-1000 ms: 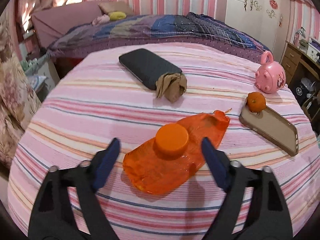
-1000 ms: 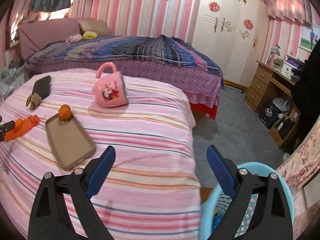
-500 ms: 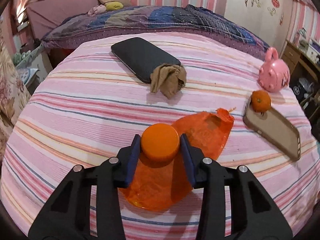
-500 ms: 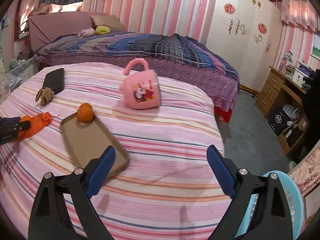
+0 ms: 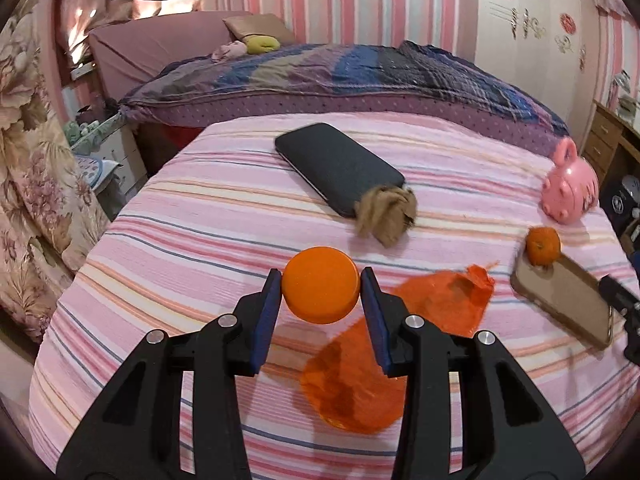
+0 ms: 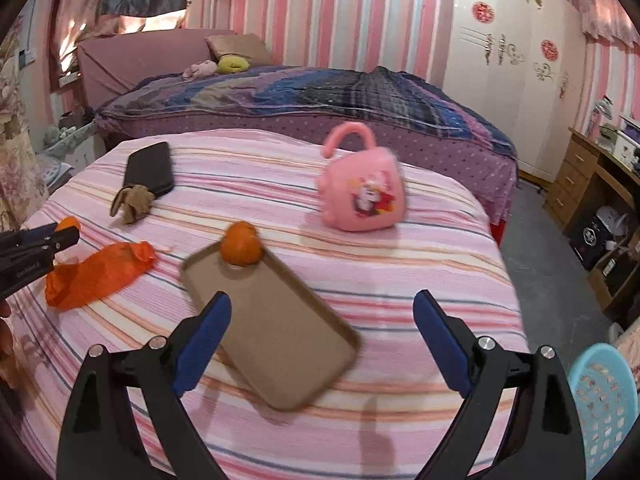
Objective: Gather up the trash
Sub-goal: 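Grasp the orange mesh lid with the left tool while the right tool grasps the tangerine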
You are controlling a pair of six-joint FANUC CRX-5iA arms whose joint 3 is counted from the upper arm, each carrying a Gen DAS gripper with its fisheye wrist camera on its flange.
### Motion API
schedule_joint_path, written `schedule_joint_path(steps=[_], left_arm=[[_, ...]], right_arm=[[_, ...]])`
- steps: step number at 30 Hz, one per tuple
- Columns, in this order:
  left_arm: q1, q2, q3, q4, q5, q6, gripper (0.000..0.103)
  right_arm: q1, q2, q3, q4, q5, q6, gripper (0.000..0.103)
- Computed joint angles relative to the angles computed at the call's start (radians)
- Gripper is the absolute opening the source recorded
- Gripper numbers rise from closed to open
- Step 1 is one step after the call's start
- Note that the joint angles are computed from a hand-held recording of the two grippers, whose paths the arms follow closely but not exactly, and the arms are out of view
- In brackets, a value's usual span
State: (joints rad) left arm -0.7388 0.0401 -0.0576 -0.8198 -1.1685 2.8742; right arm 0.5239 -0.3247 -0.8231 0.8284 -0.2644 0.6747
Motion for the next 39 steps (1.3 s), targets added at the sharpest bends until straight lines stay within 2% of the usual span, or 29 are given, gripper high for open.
schedule_joint_path(steps=[2,5,9,11,15,16,18,21,22,27,31,34,39], left_arm=[[0.004,-0.006,-0.004,-0.009,-0.005,0.009,0.039],[0.01,-0.005,-0.002,-0.016,-0.021,0.003,0.039],[0.018,-0.008,-0.005,-0.018,-0.025,0.002,0.039],[0.023,-0.013,-0.007,-0.016,-0.022,0.001,0.039],[0.025,-0.014,-0.008,-0.016,-0.02,0.0,0.039],[0.026,-0.014,-0.008,-0.014,-0.019,-0.002,0.039],[0.027,-0.015,-0.007,-0.009,-0.015,-0.008,0.039],[0.01,-0.012,0.003,-0.021,-0.025,-0.013,0.039],[0.002,-0.012,0.006,-0.027,-0.031,-0.013,0.039],[-0.043,-0.023,0.007,-0.049,-0.051,0.013,0.039],[-0.092,-0.022,0.016,-0.061,-0.074,0.024,0.039],[-0.136,-0.008,0.036,-0.083,-0.102,0.028,0.039],[-0.153,-0.017,0.027,-0.055,-0.053,0.049,0.039]], right_arm=[[0.031,0.04,0.047,-0.102,-0.003,0.084,0.09],[0.052,0.068,0.081,-0.162,-0.016,0.146,0.086],[0.079,0.15,0.191,-0.337,-0.063,0.299,0.073],[0.083,0.162,0.206,-0.352,-0.064,0.313,0.068],[0.099,0.214,0.283,-0.49,-0.118,0.464,0.049],[0.099,0.216,0.29,-0.503,-0.125,0.476,0.042],[0.097,0.217,0.303,-0.535,-0.134,0.506,0.032],[0.1,0.196,0.268,-0.489,-0.097,0.465,0.027],[0.102,0.175,0.232,-0.414,-0.078,0.4,0.027],[0.102,0.104,0.166,-0.343,-0.059,0.306,0.027],[0.107,-0.003,0.06,-0.213,-0.059,0.17,0.027],[0.089,-0.016,0.075,-0.253,-0.076,0.227,0.027],[0.063,-0.089,0.082,-0.343,-0.148,0.36,0.027]])
